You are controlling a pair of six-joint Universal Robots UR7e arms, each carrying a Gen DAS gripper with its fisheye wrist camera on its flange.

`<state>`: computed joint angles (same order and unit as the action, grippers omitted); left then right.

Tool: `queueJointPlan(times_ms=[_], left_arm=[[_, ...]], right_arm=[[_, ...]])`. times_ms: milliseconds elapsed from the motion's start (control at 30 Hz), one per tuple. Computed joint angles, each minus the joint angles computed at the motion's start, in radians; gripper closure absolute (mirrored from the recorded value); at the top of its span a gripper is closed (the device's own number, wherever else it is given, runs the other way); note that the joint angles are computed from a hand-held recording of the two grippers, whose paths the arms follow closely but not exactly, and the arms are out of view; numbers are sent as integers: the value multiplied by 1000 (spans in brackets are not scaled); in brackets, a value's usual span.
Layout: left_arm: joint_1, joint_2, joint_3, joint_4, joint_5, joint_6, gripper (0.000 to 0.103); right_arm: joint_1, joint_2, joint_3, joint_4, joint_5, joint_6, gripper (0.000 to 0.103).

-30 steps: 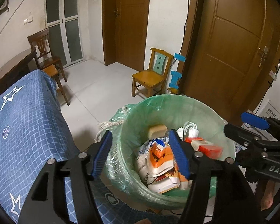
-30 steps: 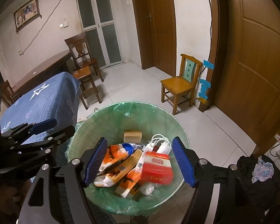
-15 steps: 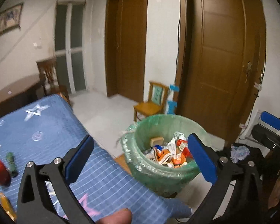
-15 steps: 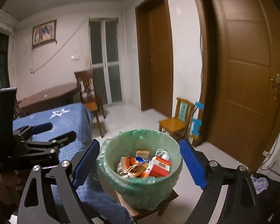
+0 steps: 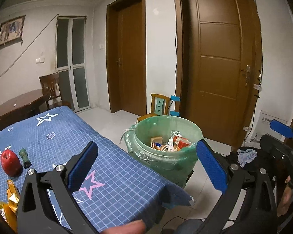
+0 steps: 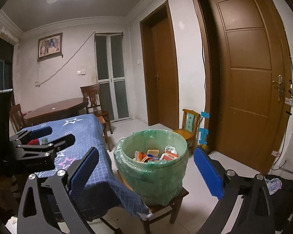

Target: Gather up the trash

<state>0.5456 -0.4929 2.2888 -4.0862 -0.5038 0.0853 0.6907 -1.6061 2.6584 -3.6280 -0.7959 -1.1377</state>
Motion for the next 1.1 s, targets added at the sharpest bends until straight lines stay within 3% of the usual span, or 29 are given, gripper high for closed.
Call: queueJointPlan(times_ms=[133,233,700,1100], left_arm=[[-12,7,-4,19,7,-13,6],[-15,11,-8,28,12,-40,6],[-2,18,-19,42,5,-27,6],[18,-8,-32,172,-34,-73,6]], right_arm=[[-12,-112,-26,224,-21,-33,5],[-2,-139,-51,306,-44,-45,5],[7,-154,-62,328,-28,-41,5],[22,-158,-65,323,-41,-35,5]])
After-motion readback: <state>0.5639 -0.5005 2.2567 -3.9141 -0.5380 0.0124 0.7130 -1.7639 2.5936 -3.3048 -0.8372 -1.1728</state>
